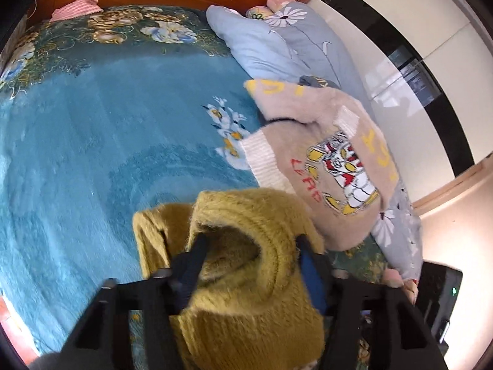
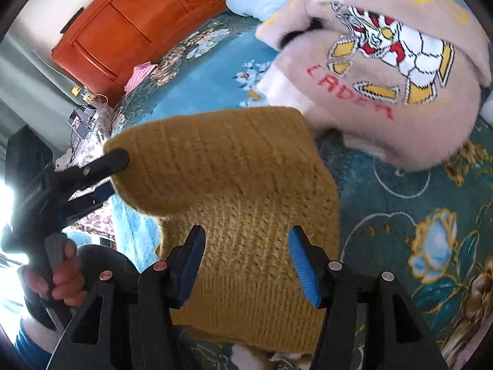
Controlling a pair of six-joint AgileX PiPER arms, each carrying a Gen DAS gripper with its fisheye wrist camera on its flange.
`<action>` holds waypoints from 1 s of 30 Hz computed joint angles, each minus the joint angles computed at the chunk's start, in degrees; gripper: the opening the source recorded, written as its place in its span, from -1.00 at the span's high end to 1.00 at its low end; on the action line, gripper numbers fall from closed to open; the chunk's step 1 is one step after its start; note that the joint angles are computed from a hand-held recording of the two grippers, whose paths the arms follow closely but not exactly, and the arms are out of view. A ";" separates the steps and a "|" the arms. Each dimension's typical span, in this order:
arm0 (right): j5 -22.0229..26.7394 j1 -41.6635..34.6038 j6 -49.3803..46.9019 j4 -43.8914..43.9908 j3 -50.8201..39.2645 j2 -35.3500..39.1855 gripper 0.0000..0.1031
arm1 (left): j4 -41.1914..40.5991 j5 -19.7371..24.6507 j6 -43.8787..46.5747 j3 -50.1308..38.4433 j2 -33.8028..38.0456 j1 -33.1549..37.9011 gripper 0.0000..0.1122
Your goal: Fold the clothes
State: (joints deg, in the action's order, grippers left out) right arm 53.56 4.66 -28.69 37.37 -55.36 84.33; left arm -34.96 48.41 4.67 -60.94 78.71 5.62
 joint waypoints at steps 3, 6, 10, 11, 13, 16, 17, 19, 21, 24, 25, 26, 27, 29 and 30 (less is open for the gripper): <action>0.12 -1.70 -1.66 0.35 1.53 -0.10 -0.12 | 6.71 -0.79 -5.46 -2.60 3.45 0.28 0.48; 0.72 -3.19 -3.01 0.30 3.32 -0.41 -0.12 | 9.70 -0.52 -8.70 -4.62 7.49 1.97 0.47; 1.27 -5.13 -4.15 -0.39 5.87 -0.45 -0.12 | 7.09 0.71 -7.81 -5.57 11.56 4.67 -0.05; 1.38 -5.79 -4.41 -0.43 6.52 -0.37 -0.12 | 5.65 1.04 -7.30 -5.48 12.42 5.64 -0.17; 1.43 -7.07 -4.95 -0.12 7.69 -0.30 -0.12 | -0.71 1.74 -3.87 -4.54 13.93 8.84 -0.19; 1.77 -8.62 -5.59 0.14 8.75 -0.27 -0.12 | -6.48 1.85 0.10 -3.89 14.98 10.95 -0.21; 1.91 -8.83 -5.69 0.23 8.95 -0.32 -0.12 | -7.61 1.87 1.33 -3.99 15.17 11.02 -0.21; 2.20 -9.26 -5.91 0.41 9.39 -0.45 -0.12 | -10.21 2.38 4.69 -4.32 15.56 10.78 -0.17; 2.73 -9.56 -6.11 0.65 9.63 -0.78 -0.12 | -10.41 2.42 6.04 -4.64 15.73 10.07 -0.11; 4.44 -9.38 -7.41 2.24 10.17 -3.31 -0.12 | -13.03 3.29 8.65 -4.30 15.73 10.57 0.50; 4.98 -9.16 -7.94 2.69 10.23 -4.25 -0.12 | -14.74 3.87 10.05 -4.02 15.76 11.04 0.55; 5.72 -8.40 -8.76 3.37 10.26 -5.35 -0.12 | -17.12 4.47 11.98 -3.61 15.66 11.63 0.56; 6.03 -7.65 -8.93 3.61 10.21 -5.77 -0.12 | -19.42 5.14 13.78 -3.21 15.58 12.20 0.57; 5.85 -4.44 -7.99 3.79 9.90 -5.77 -0.12 | -21.27 6.31 14.75 -3.00 15.70 12.88 0.57; 5.63 -2.43 -7.50 3.97 9.62 -5.41 -0.12 | -21.24 6.71 14.38 -3.09 15.88 13.04 0.57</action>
State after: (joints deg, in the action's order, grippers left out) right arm 59.19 2.23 -36.19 41.34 -45.74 78.92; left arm -56.20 55.11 19.04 -64.03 94.59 18.66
